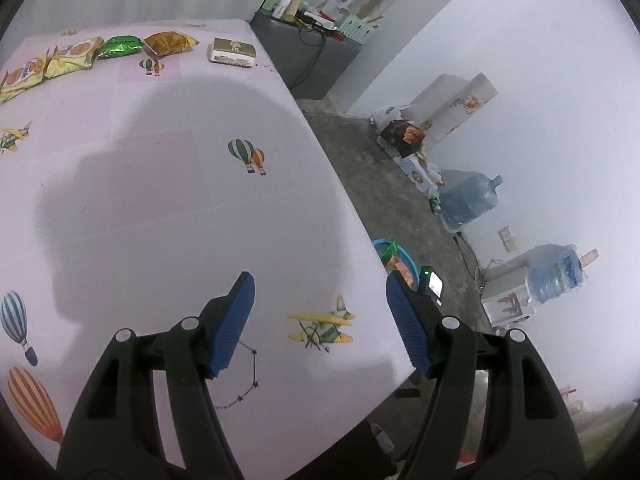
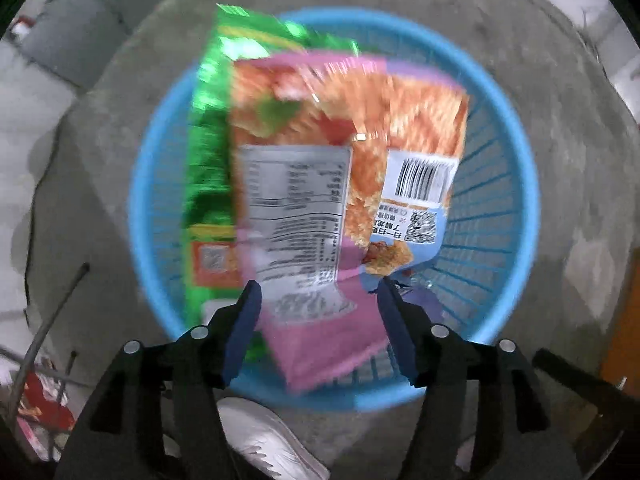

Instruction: Collect trash

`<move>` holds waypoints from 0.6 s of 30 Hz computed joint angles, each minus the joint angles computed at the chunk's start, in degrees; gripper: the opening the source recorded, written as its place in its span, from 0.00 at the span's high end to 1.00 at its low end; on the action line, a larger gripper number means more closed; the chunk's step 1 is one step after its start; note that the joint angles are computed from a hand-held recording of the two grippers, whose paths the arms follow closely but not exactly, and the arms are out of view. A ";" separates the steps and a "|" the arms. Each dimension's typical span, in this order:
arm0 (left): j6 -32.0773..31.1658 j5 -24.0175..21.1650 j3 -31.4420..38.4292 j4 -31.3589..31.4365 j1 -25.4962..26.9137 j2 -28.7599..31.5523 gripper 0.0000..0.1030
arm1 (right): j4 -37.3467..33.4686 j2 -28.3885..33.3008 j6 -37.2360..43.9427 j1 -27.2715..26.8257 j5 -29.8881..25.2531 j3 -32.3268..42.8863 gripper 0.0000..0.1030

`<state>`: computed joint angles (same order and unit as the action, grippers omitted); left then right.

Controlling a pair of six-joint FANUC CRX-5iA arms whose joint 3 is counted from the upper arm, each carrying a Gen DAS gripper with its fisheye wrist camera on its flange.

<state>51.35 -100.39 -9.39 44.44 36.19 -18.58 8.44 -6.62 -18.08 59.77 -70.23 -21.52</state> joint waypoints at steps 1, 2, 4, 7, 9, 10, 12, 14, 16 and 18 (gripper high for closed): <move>-0.73 -0.44 -0.48 0.59 0.83 -0.47 0.38 | 1.38 -1.12 -1.49 1.22 -0.71 -0.20 0.43; -1.55 -0.81 -0.99 0.99 1.69 -1.07 0.38 | 3.48 -2.76 -3.98 3.24 -1.80 -0.43 0.43; -3.59 -1.37 -1.95 1.55 3.56 -2.44 0.38 | 7.01 -4.64 -7.87 6.81 -4.26 -0.23 0.43; -6.46 -2.48 -3.55 2.18 6.76 -4.65 0.29 | 12.79 -6.23 -11.92 13.76 -10.44 2.42 0.43; -8.39 -2.78 -4.77 2.66 8.89 -6.17 0.29 | 16.36 -4.81 -12.66 18.08 -14.88 6.44 0.43; -9.74 -3.05 -5.50 2.83 10.29 -7.38 0.27 | 17.86 -4.04 -12.54 19.96 -17.22 8.63 0.40; -11.51 -3.15 -6.56 2.71 12.78 -9.79 0.24 | 21.94 -0.89 -11.72 23.68 -22.35 14.45 0.33; -12.15 -2.73 -7.39 2.46 15.10 -12.16 0.16 | 26.13 2.76 -9.51 26.79 -26.66 20.41 0.22; -12.98 -3.06 -8.18 2.62 17.83 -14.30 0.14 | 30.85 8.58 -4.01 29.30 -31.58 28.90 0.15; -13.96 -4.10 -8.63 2.87 20.73 -16.08 0.12 | 34.63 13.11 0.97 30.50 -34.16 35.13 0.09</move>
<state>37.39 -104.49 -18.01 47.31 56.92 -34.65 43.07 6.49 -17.11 90.27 -104.39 13.60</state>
